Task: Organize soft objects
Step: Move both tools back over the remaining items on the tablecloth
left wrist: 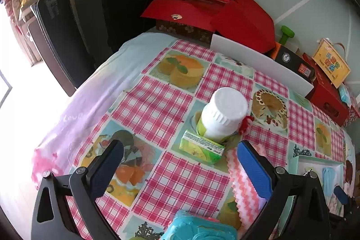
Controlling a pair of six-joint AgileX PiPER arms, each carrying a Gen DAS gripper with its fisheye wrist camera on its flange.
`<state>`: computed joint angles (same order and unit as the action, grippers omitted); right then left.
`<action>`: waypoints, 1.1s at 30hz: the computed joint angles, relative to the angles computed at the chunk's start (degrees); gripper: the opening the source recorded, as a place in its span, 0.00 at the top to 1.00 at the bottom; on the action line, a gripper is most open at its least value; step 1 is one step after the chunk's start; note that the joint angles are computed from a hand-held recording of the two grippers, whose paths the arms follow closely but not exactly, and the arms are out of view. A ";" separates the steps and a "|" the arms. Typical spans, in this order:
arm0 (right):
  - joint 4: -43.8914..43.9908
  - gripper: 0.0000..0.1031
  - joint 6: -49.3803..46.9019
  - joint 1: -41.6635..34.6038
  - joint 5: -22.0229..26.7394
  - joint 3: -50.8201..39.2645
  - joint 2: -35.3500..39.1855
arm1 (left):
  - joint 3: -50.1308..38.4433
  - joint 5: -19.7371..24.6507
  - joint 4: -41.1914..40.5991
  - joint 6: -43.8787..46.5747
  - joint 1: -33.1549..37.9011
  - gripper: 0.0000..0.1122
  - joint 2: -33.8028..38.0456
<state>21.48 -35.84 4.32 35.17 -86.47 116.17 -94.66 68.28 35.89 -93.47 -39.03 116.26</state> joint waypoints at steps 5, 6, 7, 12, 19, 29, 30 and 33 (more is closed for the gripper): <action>1.42 0.00 -1.85 1.31 -0.08 1.55 -0.49 | 1.95 -0.33 -1.08 -0.04 0.76 0.10 -0.97; 1.51 0.00 -1.93 1.51 -0.07 1.72 -0.51 | 2.47 -0.64 -1.28 -0.13 0.97 0.10 -1.21; 1.60 0.00 -2.02 1.78 0.03 1.76 -0.40 | 2.96 -1.04 -1.50 -0.12 1.22 0.10 -1.44; 1.70 0.00 -2.11 3.17 -0.42 2.23 -0.25 | 4.51 -2.72 -2.75 0.39 2.20 0.10 -1.84; 4.56 0.00 -4.00 4.42 0.86 1.82 0.32 | 5.88 -4.60 -4.64 1.52 3.57 0.10 -1.69; 7.87 0.00 -4.66 6.77 5.33 -1.18 3.01 | 8.57 -10.56 -7.88 1.64 5.36 0.10 -2.71; 8.03 0.00 -4.68 6.99 5.54 -1.31 3.23 | 8.53 -11.12 -8.23 1.90 5.46 0.10 -2.69; 8.95 0.00 -4.37 7.47 7.74 -3.16 4.81 | 8.66 -13.02 -9.32 2.55 5.81 0.10 -2.72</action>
